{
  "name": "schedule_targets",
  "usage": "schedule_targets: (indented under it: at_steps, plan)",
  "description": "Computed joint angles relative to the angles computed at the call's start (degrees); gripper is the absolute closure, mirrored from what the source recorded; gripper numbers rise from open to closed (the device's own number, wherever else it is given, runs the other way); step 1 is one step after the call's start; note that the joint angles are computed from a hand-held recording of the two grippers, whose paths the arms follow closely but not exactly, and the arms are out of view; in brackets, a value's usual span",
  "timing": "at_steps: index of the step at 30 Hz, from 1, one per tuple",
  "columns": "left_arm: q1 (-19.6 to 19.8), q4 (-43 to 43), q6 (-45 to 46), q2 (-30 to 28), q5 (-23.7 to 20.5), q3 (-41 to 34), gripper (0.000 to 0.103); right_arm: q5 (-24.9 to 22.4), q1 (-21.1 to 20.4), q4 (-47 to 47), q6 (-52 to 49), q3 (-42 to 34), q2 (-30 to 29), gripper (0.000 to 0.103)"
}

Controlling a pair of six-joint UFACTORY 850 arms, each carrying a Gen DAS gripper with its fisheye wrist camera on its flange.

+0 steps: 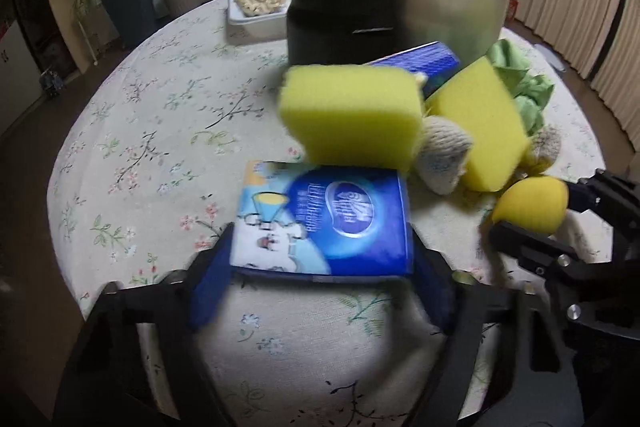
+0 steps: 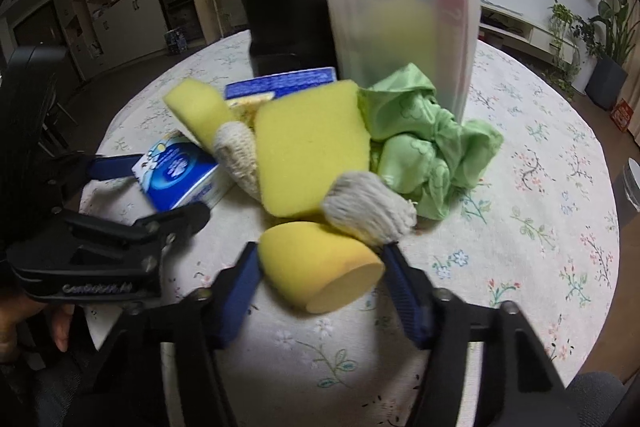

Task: Organize soft objects
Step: 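Grasp the blue tissue pack with the left tool while the right tool grasps a yellow makeup sponge, then carry both items to the white tray and open both tools to release them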

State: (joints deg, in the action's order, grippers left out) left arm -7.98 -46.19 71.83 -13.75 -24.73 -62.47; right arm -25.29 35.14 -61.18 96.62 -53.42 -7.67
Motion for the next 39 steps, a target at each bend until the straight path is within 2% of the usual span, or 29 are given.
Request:
schedule_targets:
  at_steps: [8, 14, 17, 20, 23, 27, 32, 39]
  plan:
    - [0.63, -4.21, 4.57, 1.9, -1.73, 1.79, 0.03, 3.13, -0.35, 1.12, -0.56, 2.4, 2.57, 0.051]
    - [2.6, -1.08, 0.17, 4.91, -6.38, 3.68, 0.03, 4.25, -0.75, 8.89, -8.3, 4.85, 6.54, 0.051]
    - [3.57, -1.89, 0.47, 6.48, -8.16, 4.17, 0.03, 4.96, -1.2, 10.96, -10.35, 5.81, 8.62, 0.051]
    - [4.75, -3.29, 0.64, 7.36, -10.31, 4.01, 0.03, 7.26, -2.4, 17.09, -17.68, 6.17, 9.94, 0.051]
    - [4.88, -3.93, 1.02, 8.05, -9.74, 4.22, 0.03, 9.57, -4.55, 22.56, -23.0, 6.94, 11.75, 0.051]
    - [5.0, -4.23, 1.41, 8.21, -9.7, 3.82, 0.03, 7.39, -5.39, 20.04, -22.81, 6.96, 14.1, 0.051]
    - [5.39, -3.8, 0.77, 6.71, -10.09, 1.48, 0.03, 4.35, -8.81, 24.81, -30.01, 7.25, 15.81, 0.051]
    - [7.06, -1.01, -3.92, 1.75, -10.7, -7.2, 0.03, 0.73, -17.24, 25.58, -36.15, 6.47, 17.35, 0.051]
